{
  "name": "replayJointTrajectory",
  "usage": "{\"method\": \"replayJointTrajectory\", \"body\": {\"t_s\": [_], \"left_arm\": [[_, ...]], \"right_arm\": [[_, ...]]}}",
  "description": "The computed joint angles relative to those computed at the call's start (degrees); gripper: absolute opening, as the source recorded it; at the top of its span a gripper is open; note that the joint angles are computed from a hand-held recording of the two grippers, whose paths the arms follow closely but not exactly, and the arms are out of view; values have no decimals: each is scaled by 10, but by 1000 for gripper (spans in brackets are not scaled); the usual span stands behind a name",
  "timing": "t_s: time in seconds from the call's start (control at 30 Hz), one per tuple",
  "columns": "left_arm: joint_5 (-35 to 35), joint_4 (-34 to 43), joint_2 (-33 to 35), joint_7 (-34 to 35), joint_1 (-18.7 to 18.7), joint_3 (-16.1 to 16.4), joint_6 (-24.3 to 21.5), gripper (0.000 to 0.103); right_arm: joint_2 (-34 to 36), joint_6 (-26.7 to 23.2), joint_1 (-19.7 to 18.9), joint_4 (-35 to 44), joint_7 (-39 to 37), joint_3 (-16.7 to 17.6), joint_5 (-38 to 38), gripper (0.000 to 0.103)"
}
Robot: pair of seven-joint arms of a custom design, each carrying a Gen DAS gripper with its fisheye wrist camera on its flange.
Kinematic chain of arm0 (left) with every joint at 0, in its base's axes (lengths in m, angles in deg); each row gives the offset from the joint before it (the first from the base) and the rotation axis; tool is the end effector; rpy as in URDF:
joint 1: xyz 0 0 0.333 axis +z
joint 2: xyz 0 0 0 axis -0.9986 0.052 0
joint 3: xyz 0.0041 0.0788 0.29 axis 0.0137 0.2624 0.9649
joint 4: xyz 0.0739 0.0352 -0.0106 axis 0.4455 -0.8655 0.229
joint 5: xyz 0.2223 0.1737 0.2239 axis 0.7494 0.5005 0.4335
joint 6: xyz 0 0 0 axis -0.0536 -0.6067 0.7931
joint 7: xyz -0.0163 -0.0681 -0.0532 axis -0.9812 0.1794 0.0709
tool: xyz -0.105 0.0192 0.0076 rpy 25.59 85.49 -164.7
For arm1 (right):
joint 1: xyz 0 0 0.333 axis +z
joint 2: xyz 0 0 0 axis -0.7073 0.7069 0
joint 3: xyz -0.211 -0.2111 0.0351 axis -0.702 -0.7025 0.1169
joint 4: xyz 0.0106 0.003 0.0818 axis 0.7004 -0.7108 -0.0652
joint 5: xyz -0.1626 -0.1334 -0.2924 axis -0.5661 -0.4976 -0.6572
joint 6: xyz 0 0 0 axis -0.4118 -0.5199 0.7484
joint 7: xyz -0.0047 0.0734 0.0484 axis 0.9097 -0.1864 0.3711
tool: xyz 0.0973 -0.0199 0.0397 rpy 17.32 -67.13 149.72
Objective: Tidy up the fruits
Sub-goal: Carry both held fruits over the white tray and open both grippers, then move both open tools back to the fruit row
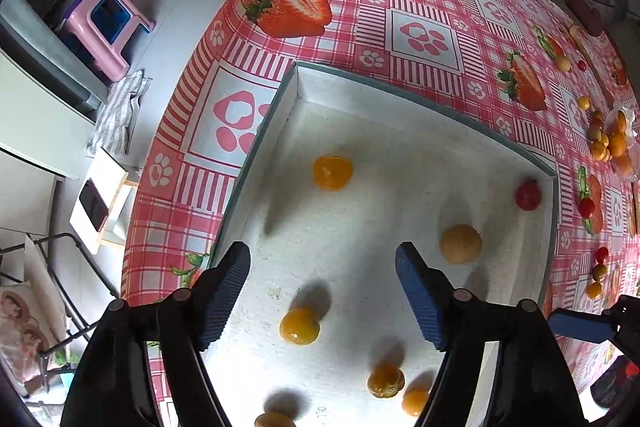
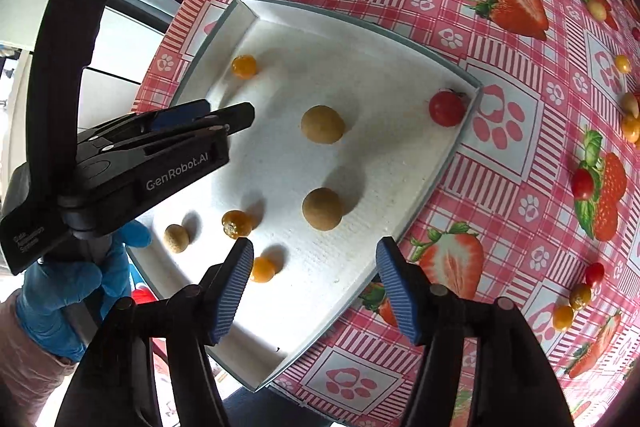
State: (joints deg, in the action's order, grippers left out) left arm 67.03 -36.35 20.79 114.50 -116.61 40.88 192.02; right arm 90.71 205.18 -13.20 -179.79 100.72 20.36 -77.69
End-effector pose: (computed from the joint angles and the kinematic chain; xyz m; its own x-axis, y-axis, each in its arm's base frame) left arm 0.4696 -0.4897 0.3077 -0.5342 -0.8448 0.0317 -0.8221 0.5103 -0.2526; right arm 0.3565 0.3891 0.3354 -0.2922 -0.8977 -0.3297 -0.9476 0.3184 -0.0273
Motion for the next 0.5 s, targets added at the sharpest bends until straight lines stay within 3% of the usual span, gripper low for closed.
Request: {"method": "replayJointTrajectory", "body": {"t_s": [0.13, 0.5], "left_arm": [[-4, 9, 0, 16, -1, -6, -24, 78], [-23, 49, -8, 79, -35, -36, -39, 78]], "right_arm": [[-53, 10, 15, -54, 62, -5, -9, 75], [-231, -40, 61, -242, 246, -46, -12, 75]]}}
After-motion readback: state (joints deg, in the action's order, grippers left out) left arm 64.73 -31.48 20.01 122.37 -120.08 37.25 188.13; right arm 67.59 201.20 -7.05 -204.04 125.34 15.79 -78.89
